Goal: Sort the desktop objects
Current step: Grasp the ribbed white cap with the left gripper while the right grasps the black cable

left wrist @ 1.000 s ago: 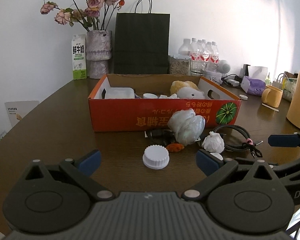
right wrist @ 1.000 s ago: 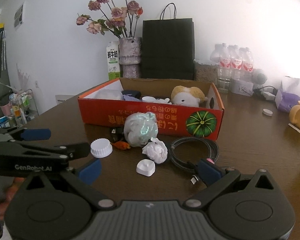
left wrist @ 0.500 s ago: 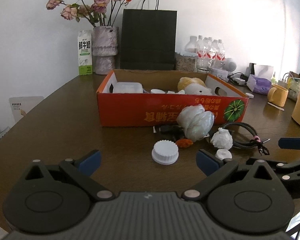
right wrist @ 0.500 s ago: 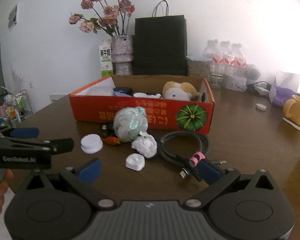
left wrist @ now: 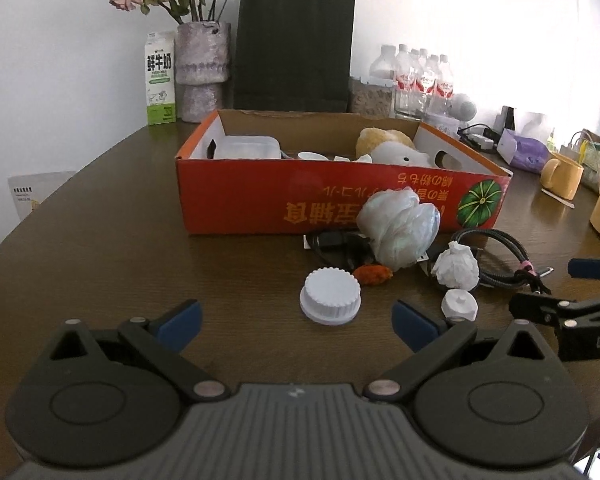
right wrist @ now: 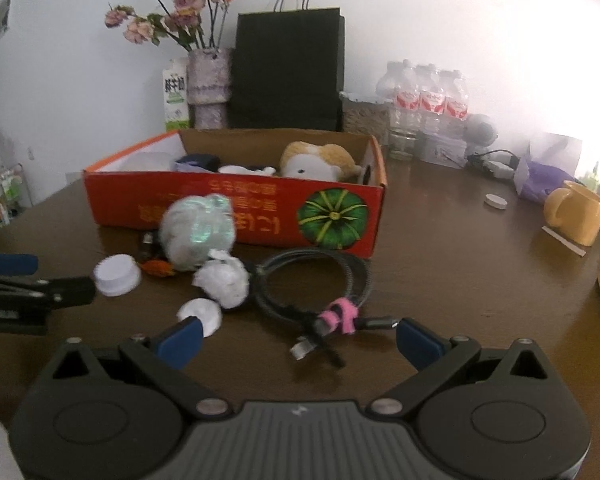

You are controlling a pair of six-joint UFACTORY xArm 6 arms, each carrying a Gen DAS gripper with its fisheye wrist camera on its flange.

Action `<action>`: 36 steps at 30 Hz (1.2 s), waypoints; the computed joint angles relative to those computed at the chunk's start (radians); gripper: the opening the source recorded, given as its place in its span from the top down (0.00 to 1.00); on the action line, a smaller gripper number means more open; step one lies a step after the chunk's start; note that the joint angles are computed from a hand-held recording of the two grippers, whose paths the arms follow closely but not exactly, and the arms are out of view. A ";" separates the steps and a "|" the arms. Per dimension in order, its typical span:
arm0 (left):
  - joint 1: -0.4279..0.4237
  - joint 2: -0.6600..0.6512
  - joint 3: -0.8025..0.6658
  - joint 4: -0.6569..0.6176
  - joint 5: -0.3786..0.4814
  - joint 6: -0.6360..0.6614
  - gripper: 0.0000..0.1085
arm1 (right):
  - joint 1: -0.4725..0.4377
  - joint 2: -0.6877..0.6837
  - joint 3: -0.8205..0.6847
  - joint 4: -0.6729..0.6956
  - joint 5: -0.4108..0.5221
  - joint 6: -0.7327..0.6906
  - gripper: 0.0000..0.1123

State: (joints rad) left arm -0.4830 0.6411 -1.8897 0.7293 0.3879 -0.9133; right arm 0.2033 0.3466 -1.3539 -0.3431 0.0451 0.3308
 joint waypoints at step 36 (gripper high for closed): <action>-0.010 0.178 -0.264 -0.293 0.068 0.286 0.64 | 0.013 0.208 -0.322 0.612 0.203 -0.632 0.26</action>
